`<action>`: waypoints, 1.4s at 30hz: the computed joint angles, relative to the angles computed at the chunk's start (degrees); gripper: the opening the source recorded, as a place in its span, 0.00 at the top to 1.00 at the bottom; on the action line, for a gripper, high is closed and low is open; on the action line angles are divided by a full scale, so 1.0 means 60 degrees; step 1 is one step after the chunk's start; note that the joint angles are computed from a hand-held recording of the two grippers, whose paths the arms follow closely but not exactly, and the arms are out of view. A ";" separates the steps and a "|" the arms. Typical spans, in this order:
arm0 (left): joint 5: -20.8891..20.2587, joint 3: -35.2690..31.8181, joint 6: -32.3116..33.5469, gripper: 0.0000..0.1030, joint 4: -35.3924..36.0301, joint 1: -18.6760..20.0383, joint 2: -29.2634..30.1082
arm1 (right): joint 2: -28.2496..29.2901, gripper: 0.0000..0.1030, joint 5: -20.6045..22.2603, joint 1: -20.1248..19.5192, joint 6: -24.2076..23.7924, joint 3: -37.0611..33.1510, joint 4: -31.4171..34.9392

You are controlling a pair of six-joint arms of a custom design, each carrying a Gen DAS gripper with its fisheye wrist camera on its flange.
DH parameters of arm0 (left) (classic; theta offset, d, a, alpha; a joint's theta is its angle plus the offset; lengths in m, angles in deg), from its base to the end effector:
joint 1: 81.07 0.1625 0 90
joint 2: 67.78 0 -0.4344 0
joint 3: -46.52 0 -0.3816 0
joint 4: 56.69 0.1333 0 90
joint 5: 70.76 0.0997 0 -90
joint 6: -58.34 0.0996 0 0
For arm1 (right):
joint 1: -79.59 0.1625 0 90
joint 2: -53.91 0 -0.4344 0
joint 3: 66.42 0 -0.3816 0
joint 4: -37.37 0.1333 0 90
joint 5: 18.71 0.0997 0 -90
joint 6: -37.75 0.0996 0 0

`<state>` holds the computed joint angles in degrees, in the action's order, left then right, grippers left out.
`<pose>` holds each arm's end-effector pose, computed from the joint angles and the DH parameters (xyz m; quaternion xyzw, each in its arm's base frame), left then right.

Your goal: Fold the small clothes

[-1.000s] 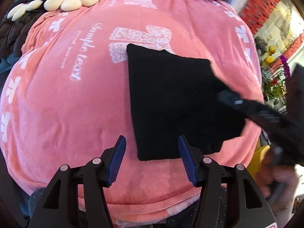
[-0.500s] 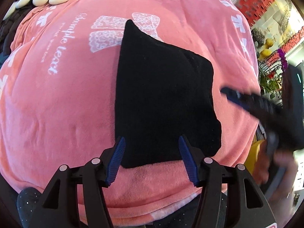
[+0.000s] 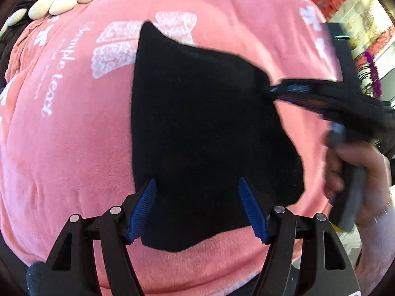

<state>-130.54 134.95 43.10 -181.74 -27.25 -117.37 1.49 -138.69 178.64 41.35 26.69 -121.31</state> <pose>-0.2490 -0.6512 0.1615 0.1838 0.9473 -0.0843 0.2486 0.1899 -0.6612 0.2286 -0.0179 -0.9392 0.2598 0.2237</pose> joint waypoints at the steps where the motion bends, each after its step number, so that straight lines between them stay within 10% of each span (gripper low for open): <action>1: 0.0020 -0.0066 -0.0052 0.35 0.0094 0.0012 0.0037 | -0.0349 0.87 0.0088 0.0102 0.0043 0.0481 -0.0395; 8: 0.0100 0.0116 0.0153 0.35 -0.0048 0.0004 -0.0124 | -0.1955 0.73 0.1046 0.0194 0.1598 0.3713 -0.1758; 14: 0.0273 0.0329 -0.0030 0.35 0.0098 -0.0149 -0.0271 | -0.1881 0.95 0.0733 0.0417 0.1768 0.3981 -0.1367; 22: 0.0441 0.0620 -0.0045 0.35 0.0177 -0.0219 -0.0484 | -0.2084 0.94 0.0090 0.0315 0.2246 0.4173 -0.0383; 26: 0.0399 0.0716 -0.0088 0.35 0.0297 -0.0217 -0.0648 | -0.2498 0.91 0.0439 0.0520 0.2365 0.4661 -0.1611; 29: -0.0101 0.0681 -0.0157 0.35 -0.0031 -0.0068 -0.0856 | -0.2570 0.85 0.0355 0.0717 0.2128 0.4326 -0.1889; 33: -0.1048 -0.0211 -0.0422 0.34 -0.0458 0.0344 -0.0635 | -0.2182 0.52 0.0223 0.0577 0.1564 0.3388 -0.2123; 36: -0.1592 -0.1435 -0.0435 0.33 -0.0262 0.0757 0.0083 | -0.1643 0.52 0.0672 0.0196 0.1484 0.2352 -0.1457; 42: -0.0533 -0.2905 0.0091 0.38 0.1124 0.1033 0.1282 | -0.0488 0.68 0.0358 0.0255 0.0878 0.1087 -0.1219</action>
<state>-133.73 117.51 43.64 -174.99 -21.06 -109.68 -1.44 -136.54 180.17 46.62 33.21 -128.62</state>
